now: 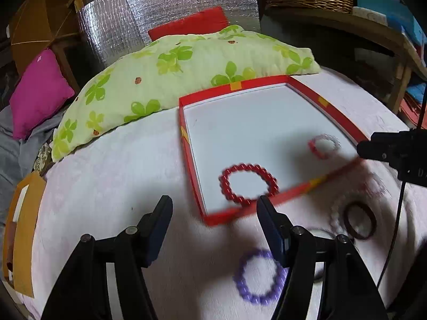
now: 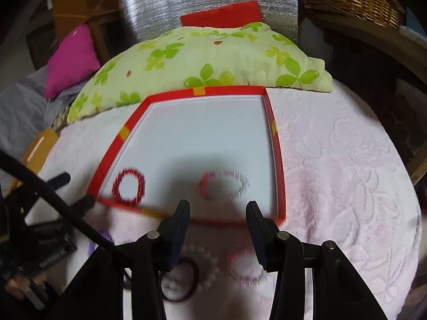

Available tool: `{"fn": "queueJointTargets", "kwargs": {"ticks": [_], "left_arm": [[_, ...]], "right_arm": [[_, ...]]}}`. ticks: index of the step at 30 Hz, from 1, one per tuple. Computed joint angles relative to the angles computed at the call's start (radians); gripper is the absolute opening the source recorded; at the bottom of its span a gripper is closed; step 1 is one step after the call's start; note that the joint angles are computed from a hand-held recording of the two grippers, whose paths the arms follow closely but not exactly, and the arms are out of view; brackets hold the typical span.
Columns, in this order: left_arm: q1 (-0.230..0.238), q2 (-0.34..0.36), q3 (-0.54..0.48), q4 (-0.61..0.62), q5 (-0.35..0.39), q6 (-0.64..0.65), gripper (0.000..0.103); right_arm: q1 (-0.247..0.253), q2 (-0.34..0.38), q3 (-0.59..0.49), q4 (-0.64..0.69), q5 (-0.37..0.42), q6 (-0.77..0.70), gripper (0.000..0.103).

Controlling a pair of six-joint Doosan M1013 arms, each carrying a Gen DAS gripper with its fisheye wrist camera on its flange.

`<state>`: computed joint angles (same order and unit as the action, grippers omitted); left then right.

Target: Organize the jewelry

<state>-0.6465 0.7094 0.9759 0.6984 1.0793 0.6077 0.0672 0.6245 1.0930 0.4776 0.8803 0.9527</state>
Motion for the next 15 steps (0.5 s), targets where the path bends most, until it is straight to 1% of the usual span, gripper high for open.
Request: {"fn": "queueJointTargets", "kwargs": {"ticks": [4, 8, 13, 15], "left_arm": [[-0.015, -0.028, 0.049, -0.02, -0.032, -0.028, 0.067], [-0.032, -0.043, 0.085, -0.061, -0.072, -0.032, 0.067], [-0.045, -0.019, 0.059, -0.088, -0.063, 0.049, 0.067], [-0.045, -0.013, 0.052, -0.088, -0.057, 0.05, 0.067]], "right_arm": [[-0.018, -0.029, 0.059, 0.033, 0.019, -0.032, 0.048], [-0.024, -0.059, 0.122, 0.045, 0.009, -0.074, 0.047], [-0.022, -0.067, 0.151, 0.04, 0.009, -0.102, 0.044], [-0.021, -0.062, 0.146, 0.041, 0.012, -0.1, 0.042]]}}
